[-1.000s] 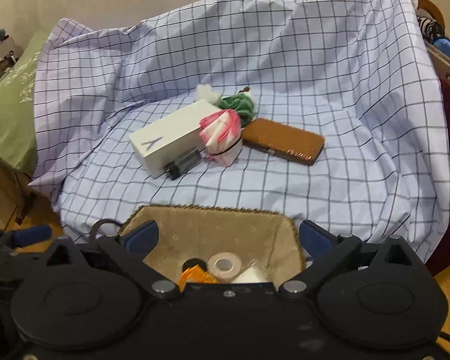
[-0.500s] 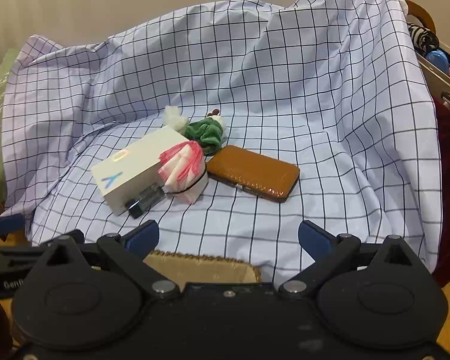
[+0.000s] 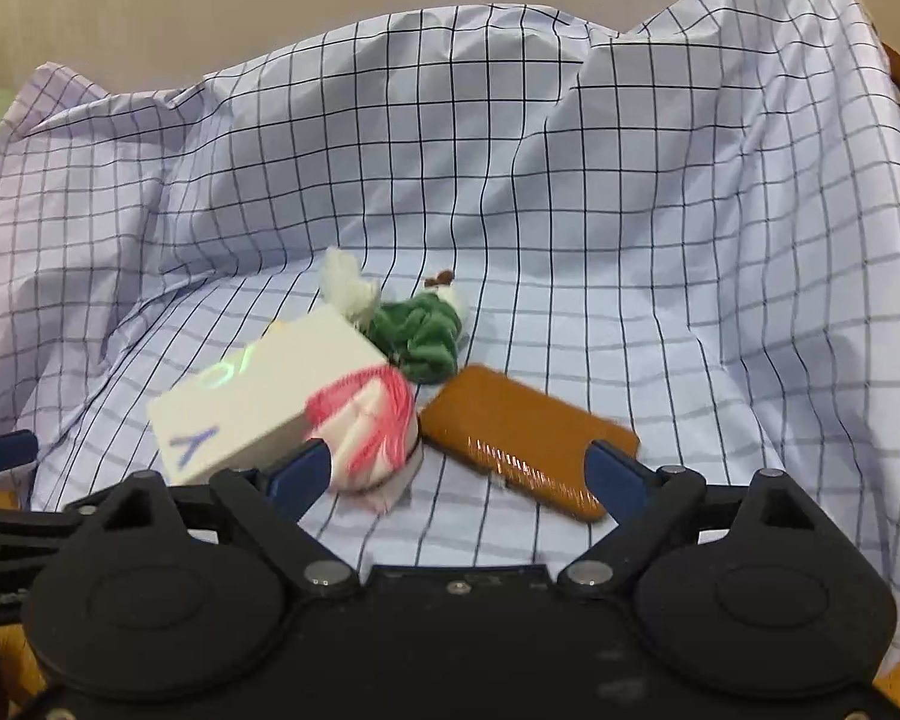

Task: Organize soft objects
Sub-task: 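Move both tools back toward the plush toys on the sheet, then grasp the green plush toy with the right tool while the left tool grasps the white bunny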

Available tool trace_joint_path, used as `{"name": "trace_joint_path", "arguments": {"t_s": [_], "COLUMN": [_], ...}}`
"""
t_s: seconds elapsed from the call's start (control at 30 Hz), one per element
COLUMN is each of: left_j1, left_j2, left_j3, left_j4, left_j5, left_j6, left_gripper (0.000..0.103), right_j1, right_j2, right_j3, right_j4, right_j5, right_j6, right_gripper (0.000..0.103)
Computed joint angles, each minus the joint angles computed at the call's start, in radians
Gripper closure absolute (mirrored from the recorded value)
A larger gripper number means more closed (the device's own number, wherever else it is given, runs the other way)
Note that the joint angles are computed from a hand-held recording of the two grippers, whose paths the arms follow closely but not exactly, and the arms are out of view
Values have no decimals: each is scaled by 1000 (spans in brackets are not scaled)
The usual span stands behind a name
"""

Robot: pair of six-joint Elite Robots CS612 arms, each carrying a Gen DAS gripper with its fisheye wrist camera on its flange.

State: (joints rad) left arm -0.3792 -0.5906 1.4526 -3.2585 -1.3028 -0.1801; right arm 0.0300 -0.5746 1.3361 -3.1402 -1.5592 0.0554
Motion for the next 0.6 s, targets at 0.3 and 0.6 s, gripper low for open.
{"name": "trace_joint_path", "arguments": {"t_s": [0.3,0.6], "left_j1": [27,56], "left_j2": [65,154], "left_j3": [-152,-354], "left_j4": [66,193], "left_j5": [10,-7], "left_j6": [-6,-34], "left_gripper": [8,8], "right_j1": [-2,4], "right_j2": [127,347], "right_j3": [-276,-722], "right_j4": [160,515], "right_j5": [28,52], "right_j6": [41,79], "right_gripper": [12,12]}}
